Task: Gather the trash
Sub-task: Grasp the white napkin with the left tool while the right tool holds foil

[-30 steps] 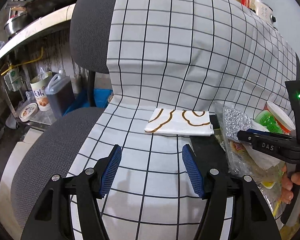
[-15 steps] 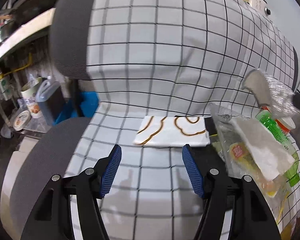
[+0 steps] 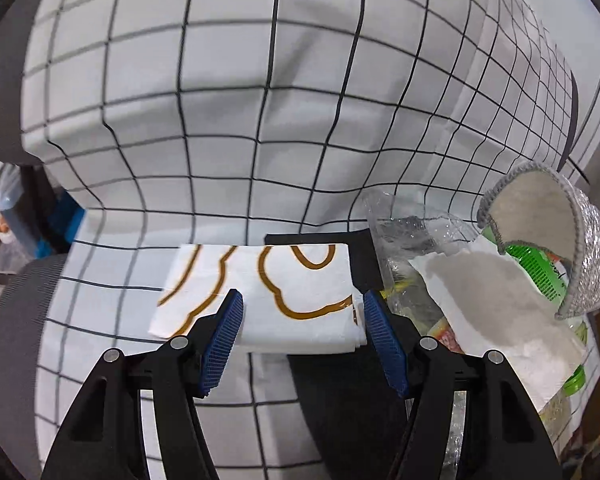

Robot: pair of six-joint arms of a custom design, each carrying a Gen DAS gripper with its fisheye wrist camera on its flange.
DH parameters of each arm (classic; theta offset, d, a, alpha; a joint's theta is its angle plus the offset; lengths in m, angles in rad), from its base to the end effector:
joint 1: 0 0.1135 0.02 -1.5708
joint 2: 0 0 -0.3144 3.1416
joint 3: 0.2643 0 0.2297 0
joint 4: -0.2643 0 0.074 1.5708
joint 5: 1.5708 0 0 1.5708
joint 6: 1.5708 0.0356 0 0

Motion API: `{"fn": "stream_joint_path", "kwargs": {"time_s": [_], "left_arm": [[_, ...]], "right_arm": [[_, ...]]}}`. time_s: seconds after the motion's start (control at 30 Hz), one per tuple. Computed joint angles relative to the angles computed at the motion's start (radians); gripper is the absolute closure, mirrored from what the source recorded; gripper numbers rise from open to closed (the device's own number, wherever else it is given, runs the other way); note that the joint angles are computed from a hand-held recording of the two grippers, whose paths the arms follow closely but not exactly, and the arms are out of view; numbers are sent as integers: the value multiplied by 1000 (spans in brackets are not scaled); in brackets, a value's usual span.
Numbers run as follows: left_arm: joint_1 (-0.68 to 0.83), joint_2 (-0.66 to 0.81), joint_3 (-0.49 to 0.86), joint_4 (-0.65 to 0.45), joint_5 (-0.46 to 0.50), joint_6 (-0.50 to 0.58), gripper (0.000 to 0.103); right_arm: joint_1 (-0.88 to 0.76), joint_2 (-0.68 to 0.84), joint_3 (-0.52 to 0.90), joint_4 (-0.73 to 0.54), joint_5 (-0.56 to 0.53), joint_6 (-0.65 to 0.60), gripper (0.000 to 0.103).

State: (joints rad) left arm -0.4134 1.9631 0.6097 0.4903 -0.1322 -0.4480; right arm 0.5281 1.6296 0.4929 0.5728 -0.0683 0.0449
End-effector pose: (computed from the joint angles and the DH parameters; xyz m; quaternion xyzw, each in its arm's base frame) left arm 0.2928 -0.1233 0.1174 -0.0391 0.9355 -0.0881 0.3400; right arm 0.2395 0.1425 0.1929 -0.2254 0.8460 0.1649 0.4541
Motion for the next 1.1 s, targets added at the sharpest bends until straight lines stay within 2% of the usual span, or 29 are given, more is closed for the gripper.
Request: {"fn": "stream_joint_path", "kwargs": {"time_s": [0.07, 0.23, 0.3, 0.43, 0.5, 0.57, 0.7, 0.77, 0.87, 0.9, 1.03, 1.1], "left_arm": [[30, 22, 2, 14, 56, -9, 39], [73, 62, -17, 50, 91, -40, 38], [65, 72, -21, 54, 70, -29, 38], [25, 81, 20, -23, -9, -19, 40], [-1, 85, 53, -73, -51, -2, 47], [-2, 83, 52, -62, -42, 10, 65], [4, 68, 26, -26, -62, -10, 84], [2, 35, -19, 29, -93, -25, 89], [-19, -82, -121, 112, -143, -50, 90], [-32, -125, -141, 109, -161, -57, 90], [-103, -335, -174, -22, -277, -97, 90], [-158, -452, -173, -135, -341, -144, 90]], "right_arm": [[-9, 8, 0, -2, -16, -1, 96], [-20, 10, -15, 8, -37, -7, 96], [-25, 11, -19, 10, -46, -4, 96], [-31, 9, -27, 17, -59, 1, 96], [-32, 9, -29, 18, -63, 2, 96], [-31, 6, -32, 19, -63, 2, 96], [-30, -11, -46, 28, -62, -9, 96], [-36, -28, -57, 35, -65, -9, 96], [-51, -71, -73, 31, -73, -2, 96], [-56, -87, -77, 28, -77, -2, 96], [-80, -186, -104, -15, -96, 4, 96], [-96, -241, -119, -51, -111, 14, 96]]}}
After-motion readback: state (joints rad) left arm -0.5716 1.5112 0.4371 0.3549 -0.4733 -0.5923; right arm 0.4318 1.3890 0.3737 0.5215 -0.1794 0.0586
